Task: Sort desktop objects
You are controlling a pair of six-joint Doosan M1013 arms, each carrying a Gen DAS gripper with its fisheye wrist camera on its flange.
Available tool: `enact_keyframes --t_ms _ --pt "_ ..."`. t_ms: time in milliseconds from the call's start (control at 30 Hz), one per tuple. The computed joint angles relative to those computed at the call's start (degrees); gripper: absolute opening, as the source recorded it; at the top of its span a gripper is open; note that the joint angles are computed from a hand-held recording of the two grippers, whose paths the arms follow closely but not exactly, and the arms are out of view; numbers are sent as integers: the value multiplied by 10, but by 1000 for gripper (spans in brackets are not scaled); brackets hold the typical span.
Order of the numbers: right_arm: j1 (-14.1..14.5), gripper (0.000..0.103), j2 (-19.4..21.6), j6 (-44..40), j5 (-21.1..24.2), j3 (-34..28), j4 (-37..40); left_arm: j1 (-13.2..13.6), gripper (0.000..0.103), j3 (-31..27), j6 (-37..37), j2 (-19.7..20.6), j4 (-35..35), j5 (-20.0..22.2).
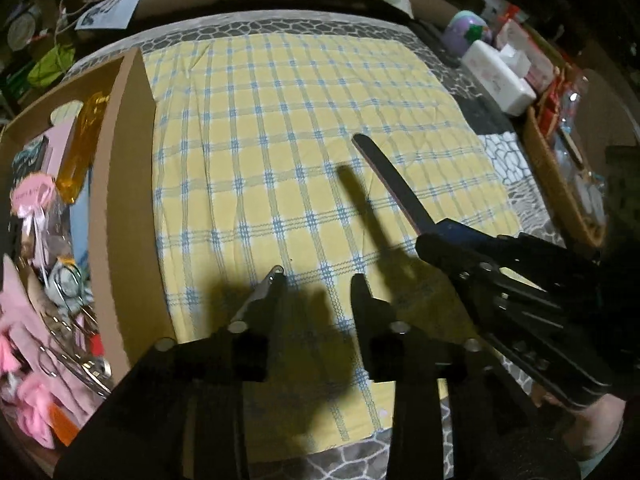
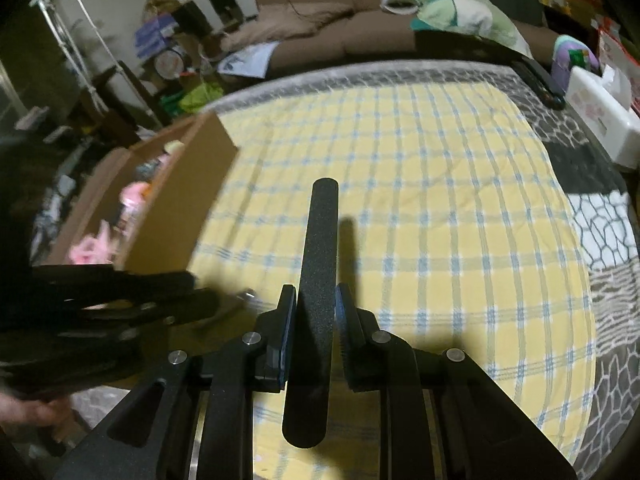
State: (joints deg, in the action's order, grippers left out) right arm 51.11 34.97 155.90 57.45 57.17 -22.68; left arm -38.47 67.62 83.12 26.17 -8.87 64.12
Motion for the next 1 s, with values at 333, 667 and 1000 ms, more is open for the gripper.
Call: enact_keyframes --t_ms 333,667,1000 --pt "-5 85 -1 55 45 34 -19 -19 66 62 -51 -16 30 -75" --pt "3 85 -21 88 44 73 -42 -40 67 121 -91 -31 82 -137" --pt "19 86 -47 161 49 143 -131 -58 92 152 -163 -40 156 -204"
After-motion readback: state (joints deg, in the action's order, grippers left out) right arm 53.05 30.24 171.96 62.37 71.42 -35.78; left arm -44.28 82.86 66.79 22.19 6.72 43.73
